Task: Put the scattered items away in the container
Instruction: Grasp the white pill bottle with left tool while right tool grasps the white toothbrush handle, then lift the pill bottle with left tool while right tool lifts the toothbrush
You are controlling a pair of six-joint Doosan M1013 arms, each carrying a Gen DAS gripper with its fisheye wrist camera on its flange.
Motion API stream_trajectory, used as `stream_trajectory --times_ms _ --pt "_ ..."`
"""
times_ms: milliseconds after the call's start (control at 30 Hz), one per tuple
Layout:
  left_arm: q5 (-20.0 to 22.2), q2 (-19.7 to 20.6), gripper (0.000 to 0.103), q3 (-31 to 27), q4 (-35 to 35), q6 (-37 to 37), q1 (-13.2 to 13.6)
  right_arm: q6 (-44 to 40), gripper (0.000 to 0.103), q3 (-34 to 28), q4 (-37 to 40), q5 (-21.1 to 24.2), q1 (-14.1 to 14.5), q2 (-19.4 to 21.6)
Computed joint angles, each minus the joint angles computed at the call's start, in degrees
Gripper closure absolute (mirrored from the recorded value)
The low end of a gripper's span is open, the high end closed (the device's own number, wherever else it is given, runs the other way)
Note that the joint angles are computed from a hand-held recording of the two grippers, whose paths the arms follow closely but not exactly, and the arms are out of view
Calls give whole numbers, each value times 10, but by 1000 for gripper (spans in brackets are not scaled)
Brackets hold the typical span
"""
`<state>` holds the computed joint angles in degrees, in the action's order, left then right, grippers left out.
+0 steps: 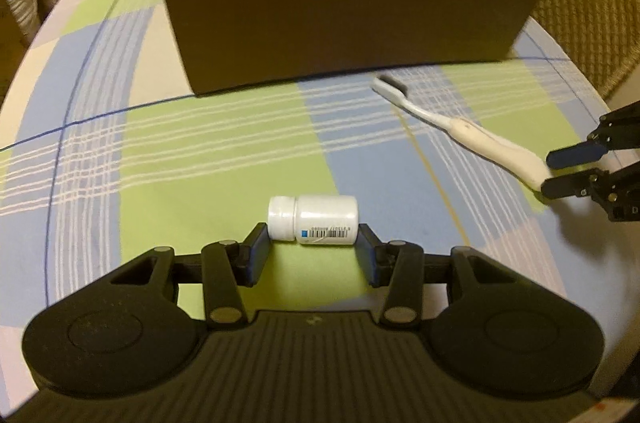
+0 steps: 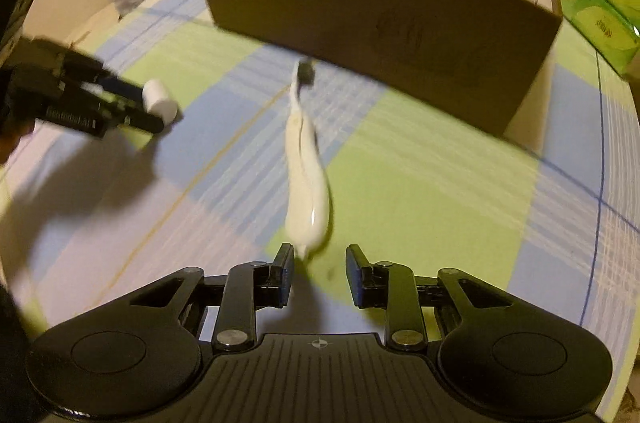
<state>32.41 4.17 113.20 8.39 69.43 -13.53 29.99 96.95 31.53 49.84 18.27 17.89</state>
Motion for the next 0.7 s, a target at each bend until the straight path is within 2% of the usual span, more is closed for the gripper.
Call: stream_trajectory --times_ms 133,300,367,433,500,700 --pt "-6 6 62 -2 35 -47 1 -9 52 -7 24 -23 16 8" --pt "-10 7 62 -2 54 -66 -1 -21 52 -15 26 -39 32 22" --pt "-8 7 62 -3 56 -70 -2 -23 54 -16 21 -48 36 27" --pt "-8 6 62 -2 55 -70 -3 -23 78 -17 19 -47 37 29" --pt "-9 6 62 -1 54 -68 -2 -28 83 -13 21 -45 32 24" --pt "-8 4 62 0 41 -53 -4 -18 84 -1 12 -33 22 13"
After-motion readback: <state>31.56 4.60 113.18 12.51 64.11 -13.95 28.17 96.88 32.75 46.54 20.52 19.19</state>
